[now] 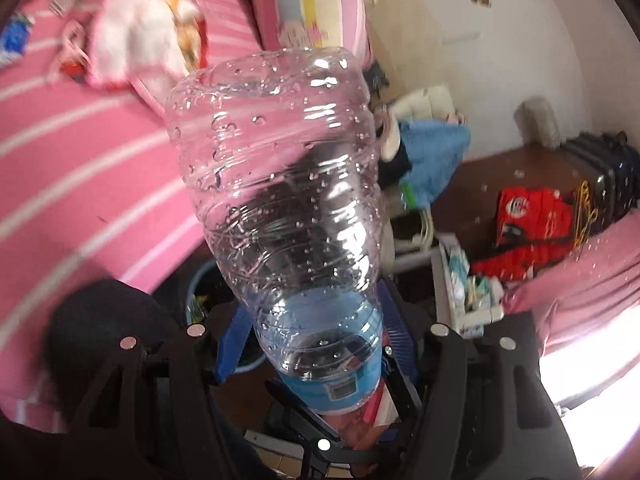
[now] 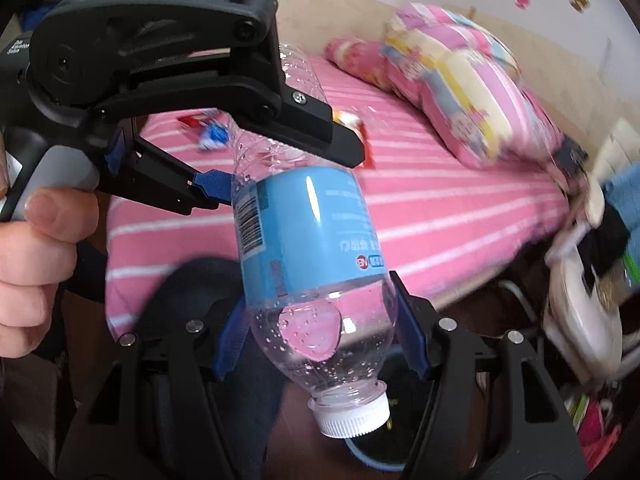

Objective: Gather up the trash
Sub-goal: 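Carry both bottles over the trash bin, then open both tools to drop the bottles into the bin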

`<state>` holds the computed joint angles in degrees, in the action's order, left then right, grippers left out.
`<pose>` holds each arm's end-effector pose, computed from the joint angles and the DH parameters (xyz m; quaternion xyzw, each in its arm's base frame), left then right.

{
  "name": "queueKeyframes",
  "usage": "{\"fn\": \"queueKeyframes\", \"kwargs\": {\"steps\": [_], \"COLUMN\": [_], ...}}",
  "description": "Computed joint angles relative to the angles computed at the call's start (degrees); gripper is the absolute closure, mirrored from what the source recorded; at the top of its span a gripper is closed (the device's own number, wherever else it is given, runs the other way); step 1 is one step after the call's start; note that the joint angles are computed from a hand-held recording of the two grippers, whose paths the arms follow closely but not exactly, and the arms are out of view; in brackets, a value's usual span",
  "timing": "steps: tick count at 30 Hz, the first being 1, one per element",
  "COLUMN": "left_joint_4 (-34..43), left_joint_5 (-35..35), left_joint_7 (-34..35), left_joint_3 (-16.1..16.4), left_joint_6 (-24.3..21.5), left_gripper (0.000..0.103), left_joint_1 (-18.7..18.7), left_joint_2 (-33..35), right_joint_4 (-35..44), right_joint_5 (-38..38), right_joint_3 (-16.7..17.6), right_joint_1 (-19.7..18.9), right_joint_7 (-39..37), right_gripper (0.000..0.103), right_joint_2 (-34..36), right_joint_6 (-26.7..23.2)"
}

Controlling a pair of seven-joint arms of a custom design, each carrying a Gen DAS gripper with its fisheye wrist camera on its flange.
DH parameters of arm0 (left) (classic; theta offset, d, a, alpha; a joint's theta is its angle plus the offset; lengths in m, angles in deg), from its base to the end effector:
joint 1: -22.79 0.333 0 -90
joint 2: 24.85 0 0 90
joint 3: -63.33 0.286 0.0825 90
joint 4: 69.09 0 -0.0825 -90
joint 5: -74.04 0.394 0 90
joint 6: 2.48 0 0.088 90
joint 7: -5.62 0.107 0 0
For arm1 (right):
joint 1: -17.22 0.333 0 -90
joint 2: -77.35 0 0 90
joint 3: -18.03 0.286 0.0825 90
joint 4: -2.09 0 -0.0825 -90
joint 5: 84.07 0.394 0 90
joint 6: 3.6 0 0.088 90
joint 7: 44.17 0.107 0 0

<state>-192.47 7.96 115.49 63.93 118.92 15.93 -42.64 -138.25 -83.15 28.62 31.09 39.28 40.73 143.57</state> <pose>0.5064 -0.0969 0.5513 0.6233 -0.5891 0.4650 0.2198 0.3943 0.1913 0.5763 -0.8085 0.4587 -0.2562 0.2652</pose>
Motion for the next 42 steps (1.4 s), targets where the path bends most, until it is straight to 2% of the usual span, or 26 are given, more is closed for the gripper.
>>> {"fn": "queueKeyframes", "kwargs": {"steps": [6, 15, 21, 30, 34, 39, 41, 42], "left_joint_4": [4.6, 13.0, 18.1, 32.8, 37.9, 42.3, 43.6, 44.1], "left_joint_5": [2.9, 7.3, 11.8, 22.0, 25.3, 27.6, 29.2, 31.4], "left_joint_7": [-0.8, -3.2, -5.1, -9.6, -11.1, -13.7, -15.3, -16.8], "left_joint_3": [-4.4, -10.4, -14.1, -19.3, -21.1, -22.6, -22.6, -21.9], "left_joint_6": [-1.0, -2.7, -3.7, -9.8, -11.2, -12.5, -12.5, -11.7], "left_gripper": [0.044, 0.044, 0.044, 0.043, 0.043, 0.043, 0.037, 0.018], "left_joint_1": [-2.6, -3.1, -2.7, -2.3, -2.4, -2.4, -2.9, -3.8], "left_joint_2": [7.4, 20.1, 28.5, 45.0, 49.8, 54.0, 54.9, 54.9], "right_joint_4": [-6.6, -12.7, -14.7, -14.3, -13.1, -13.7, -13.9, -14.0], "right_joint_5": [0.8, 3.0, 5.0, 5.7, 5.6, 5.5, 4.9, 3.3], "right_joint_3": [-2.4, -5.3, -7.3, -7.8, -8.3, -8.4, -8.2, -7.0], "right_joint_1": [-2.8, -6.7, -8.8, -11.7, -12.7, -12.7, -12.9, -13.9], "right_joint_7": [1.1, 1.8, 3.0, 6.9, 9.0, 10.4, 11.1, 12.8], "right_gripper": [0.039, 0.039, 0.039, 0.039, 0.039, 0.039, 0.039, 0.038], "right_joint_2": [-5.4, -8.2, -6.6, -0.9, 2.5, 3.7, 4.1, 4.2], "right_joint_6": [-2.1, -5.0, -7.3, -9.1, -9.0, -8.3, -7.9, -7.8]}}
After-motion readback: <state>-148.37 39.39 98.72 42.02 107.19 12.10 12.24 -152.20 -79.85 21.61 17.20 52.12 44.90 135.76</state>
